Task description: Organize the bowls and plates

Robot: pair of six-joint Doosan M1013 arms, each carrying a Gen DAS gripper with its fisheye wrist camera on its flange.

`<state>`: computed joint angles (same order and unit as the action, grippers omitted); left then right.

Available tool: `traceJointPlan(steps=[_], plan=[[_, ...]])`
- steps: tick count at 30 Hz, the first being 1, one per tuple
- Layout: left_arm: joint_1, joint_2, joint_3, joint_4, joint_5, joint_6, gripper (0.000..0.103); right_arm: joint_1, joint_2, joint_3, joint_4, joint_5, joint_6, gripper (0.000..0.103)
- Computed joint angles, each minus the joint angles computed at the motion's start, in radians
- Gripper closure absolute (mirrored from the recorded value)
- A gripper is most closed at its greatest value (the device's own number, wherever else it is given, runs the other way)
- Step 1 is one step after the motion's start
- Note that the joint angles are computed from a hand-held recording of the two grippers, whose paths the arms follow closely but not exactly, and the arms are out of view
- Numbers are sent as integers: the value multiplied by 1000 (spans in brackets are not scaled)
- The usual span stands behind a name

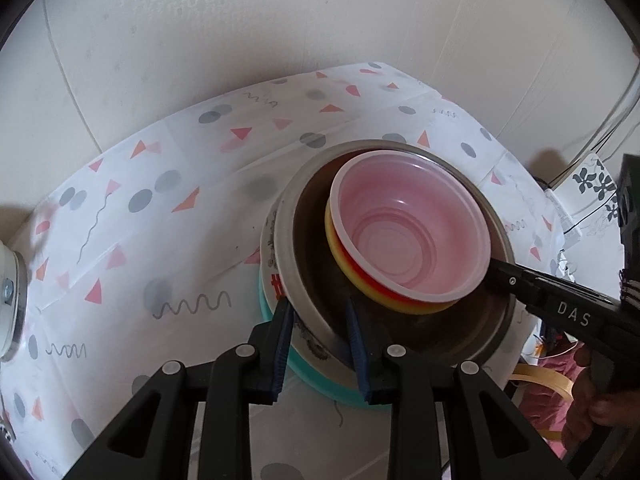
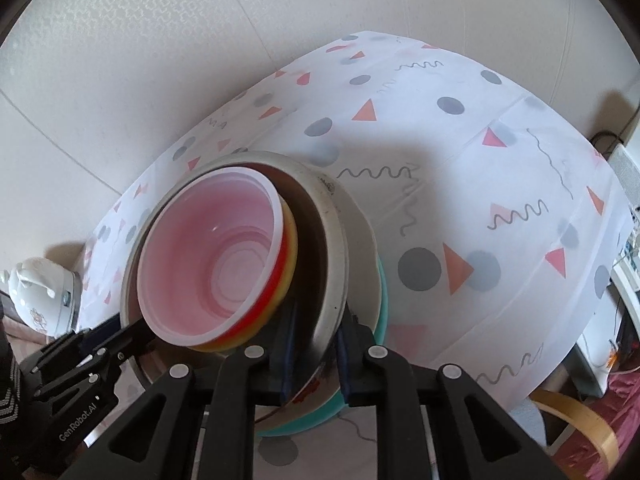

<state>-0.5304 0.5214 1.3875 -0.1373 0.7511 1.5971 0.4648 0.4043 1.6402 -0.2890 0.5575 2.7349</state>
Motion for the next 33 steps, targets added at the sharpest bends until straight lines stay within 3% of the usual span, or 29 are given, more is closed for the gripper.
traceJointPlan(steps=[5,9,11,14,16,18,19,24,33], plan=[[1,-28,36,36,-25,-42,37,22,-30,23,-149,-1,142,72],[9,-49,65,9,-28,-38,27,42,-49,36,-243,4,235,69],[11,-63,84,16,-35,-51,13,56,-55,42,-290,6,270,65],[17,-92,122,1,-76,-39,8,82,-61,49,-365,11,310,61],[12,-103,134,54,-85,-81,0,105,-61,51,-420,28,331,46],[6,-119,154,126,-108,-141,0,128,-58,50,-458,50,334,28],[3,-128,168,158,-127,-170,0,141,-56,52,-481,62,340,24],[-17,-158,214,382,-149,-367,0,184,-49,60,-546,115,365,24],[-10,-194,266,366,-180,-446,0,215,-47,78,-544,169,392,24]])
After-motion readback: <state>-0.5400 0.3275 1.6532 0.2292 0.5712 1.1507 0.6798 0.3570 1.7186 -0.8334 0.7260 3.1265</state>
